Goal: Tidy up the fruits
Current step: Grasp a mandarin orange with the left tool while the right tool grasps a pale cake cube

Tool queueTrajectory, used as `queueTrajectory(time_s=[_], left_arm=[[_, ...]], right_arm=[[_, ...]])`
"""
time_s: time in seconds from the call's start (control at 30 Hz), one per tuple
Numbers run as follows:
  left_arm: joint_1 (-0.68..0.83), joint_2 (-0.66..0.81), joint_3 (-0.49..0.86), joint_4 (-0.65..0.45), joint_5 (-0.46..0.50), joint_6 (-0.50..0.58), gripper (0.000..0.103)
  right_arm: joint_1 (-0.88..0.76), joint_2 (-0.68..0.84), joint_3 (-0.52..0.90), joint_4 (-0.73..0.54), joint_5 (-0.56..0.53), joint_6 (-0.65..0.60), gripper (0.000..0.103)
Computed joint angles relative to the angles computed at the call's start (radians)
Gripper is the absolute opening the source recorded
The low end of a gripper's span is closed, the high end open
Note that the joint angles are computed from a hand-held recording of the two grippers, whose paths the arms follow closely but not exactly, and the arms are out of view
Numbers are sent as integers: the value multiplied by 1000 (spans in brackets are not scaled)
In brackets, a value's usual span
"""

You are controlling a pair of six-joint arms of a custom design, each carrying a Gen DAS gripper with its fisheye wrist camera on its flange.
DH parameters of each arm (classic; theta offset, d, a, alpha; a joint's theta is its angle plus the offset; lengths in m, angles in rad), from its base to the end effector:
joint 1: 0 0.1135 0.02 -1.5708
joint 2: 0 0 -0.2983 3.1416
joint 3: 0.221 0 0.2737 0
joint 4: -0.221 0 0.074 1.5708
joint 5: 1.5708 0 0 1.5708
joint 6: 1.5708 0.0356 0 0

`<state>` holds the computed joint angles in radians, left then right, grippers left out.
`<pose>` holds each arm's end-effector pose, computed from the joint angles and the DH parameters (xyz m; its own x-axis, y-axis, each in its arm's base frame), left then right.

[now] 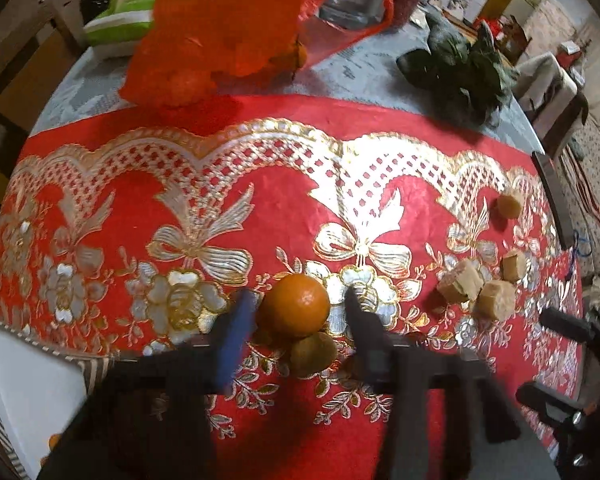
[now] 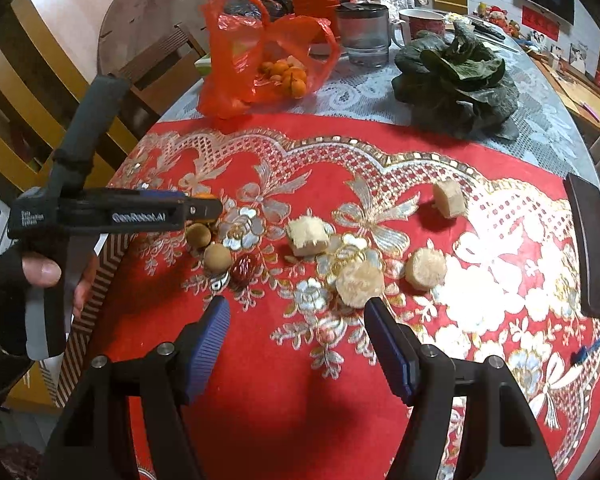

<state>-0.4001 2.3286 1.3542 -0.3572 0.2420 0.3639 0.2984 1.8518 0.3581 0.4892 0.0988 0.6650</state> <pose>0.4115 -0.1833 0.0375 -0.6830 0.6640 -0.3043 0.7208 0.6803 -0.1333 0.2322 0.0677 0.0461 -0.7840 0.4013 -0.4736 0.3073 0.9138 0.2656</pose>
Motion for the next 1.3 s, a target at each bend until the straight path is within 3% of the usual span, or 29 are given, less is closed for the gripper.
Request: queueTrajectory(time_s=[0.27, 0.53, 0.77, 1.03, 1.3], left_arm=[[17, 0, -3, 18, 34, 23, 33], [47, -42, -30, 20, 42, 13, 33], [65, -90, -81, 41, 39, 12, 33], [82, -171, -173, 87, 19, 29, 33], [103, -259, -279, 126, 29, 41, 33]], right_arm=[[-70, 123, 152, -53, -31, -141, 72], [-94, 260, 283, -133, -58, -218, 34], [-80, 200, 233, -118, -41, -217, 34], [-12, 36, 148, -131, 21, -142, 34], [102, -33, 142, -192, 73, -61, 34]])
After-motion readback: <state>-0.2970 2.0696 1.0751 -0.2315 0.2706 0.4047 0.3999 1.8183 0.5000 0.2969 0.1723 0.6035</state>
